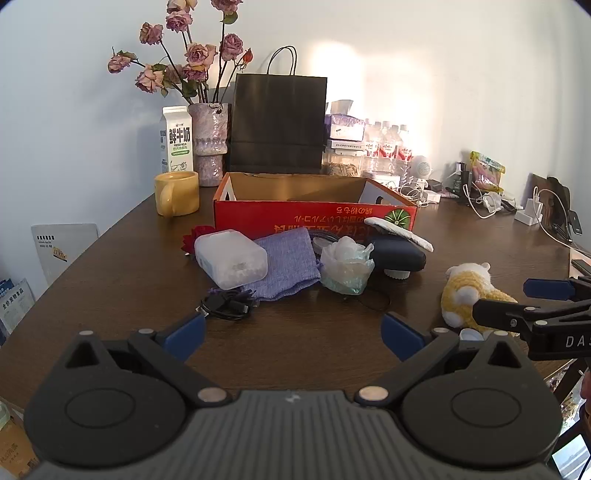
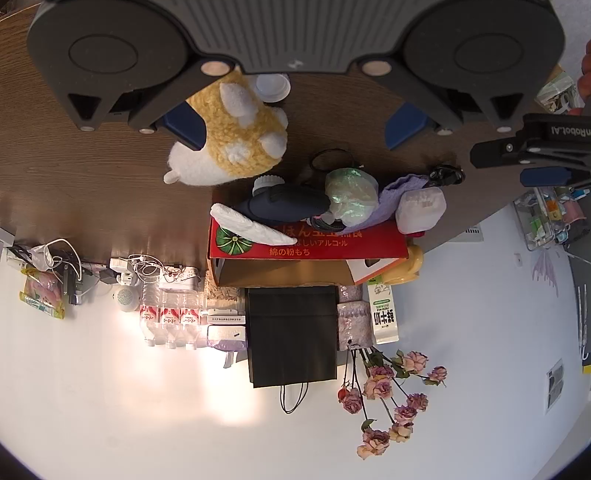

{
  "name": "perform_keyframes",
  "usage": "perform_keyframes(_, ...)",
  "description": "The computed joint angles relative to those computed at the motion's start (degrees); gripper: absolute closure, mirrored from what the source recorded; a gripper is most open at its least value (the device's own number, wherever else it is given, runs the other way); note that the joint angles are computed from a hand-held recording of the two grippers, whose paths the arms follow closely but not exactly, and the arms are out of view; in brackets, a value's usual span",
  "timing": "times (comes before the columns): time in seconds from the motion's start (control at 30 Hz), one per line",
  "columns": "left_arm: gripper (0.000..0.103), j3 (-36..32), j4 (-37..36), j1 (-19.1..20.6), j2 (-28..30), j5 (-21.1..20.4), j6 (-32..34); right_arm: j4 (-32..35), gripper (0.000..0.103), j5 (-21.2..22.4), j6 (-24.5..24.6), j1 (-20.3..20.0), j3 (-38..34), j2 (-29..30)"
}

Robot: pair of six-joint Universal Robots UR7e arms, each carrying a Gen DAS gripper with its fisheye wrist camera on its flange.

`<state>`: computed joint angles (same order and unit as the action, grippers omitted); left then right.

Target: Organize objects

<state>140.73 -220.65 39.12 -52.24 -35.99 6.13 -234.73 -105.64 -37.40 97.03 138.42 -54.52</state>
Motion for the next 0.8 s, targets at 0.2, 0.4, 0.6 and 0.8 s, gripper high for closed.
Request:
perform_keyframes(0.2,0.0,0.0,0.2,0.0,-0.1,0.0,-0.3,-0.7,0.0,-0.4,0.1,0.5,-0.1,0.7)
perform_keyframes(0.4,0.0,0.0,0.0,0.3,0.0,-0.3,-0.3,-0.4,0.0,-0.1,-0.1,0.0,0.1,0.2)
perform_keyframes(0.6,0.0,-0.1,0.0,0.3,0.1,-0.2,-0.3,-0.8,0.0,-0.3,-0.1,0.3,0.0,0.5)
perform_keyframes(0.8,0.0,0.0,-0.2,0.4,0.2,-0.2,-0.3,-0.7,0.0,-0.3,-0.1,0.3,0.0,0.5)
